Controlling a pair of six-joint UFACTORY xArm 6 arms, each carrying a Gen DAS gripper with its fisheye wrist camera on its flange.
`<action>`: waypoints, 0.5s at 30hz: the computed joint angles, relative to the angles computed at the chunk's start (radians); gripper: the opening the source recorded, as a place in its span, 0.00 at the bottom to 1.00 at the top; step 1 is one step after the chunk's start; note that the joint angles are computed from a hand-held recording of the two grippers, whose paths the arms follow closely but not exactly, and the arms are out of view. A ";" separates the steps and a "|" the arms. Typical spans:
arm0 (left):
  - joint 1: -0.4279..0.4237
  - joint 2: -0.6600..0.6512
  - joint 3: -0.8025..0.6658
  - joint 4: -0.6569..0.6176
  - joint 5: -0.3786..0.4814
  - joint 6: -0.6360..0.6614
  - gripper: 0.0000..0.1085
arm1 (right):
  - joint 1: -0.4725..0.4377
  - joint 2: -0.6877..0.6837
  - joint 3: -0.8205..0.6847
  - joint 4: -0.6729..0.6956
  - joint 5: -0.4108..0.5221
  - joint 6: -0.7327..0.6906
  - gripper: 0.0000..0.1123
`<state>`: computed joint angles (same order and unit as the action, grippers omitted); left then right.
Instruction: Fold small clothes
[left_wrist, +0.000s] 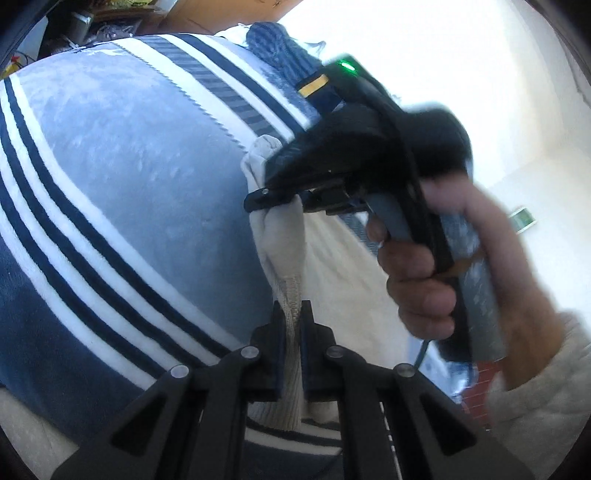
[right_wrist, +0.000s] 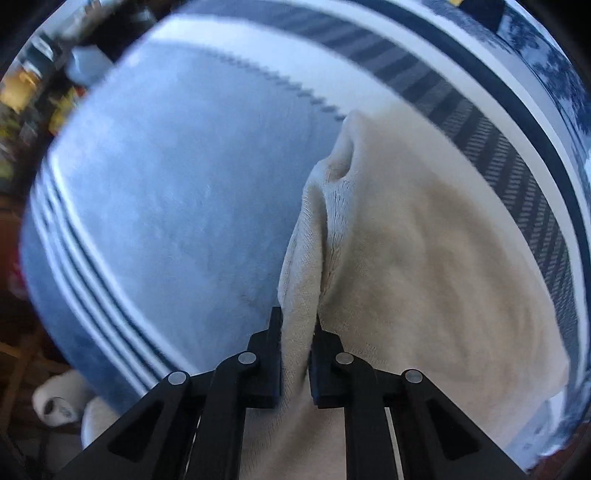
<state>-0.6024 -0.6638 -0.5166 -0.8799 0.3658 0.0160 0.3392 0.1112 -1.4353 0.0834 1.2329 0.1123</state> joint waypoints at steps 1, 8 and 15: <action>-0.001 -0.013 -0.002 -0.010 0.005 0.000 0.05 | -0.018 -0.045 0.038 0.036 -0.028 -0.027 0.10; -0.127 -0.072 -0.064 0.450 -0.004 -0.354 0.05 | -0.190 -0.305 0.200 0.298 -0.095 -0.203 0.10; -0.269 0.076 -0.281 0.815 0.059 -0.610 0.05 | -0.437 -0.512 0.271 0.514 -0.023 -0.376 0.10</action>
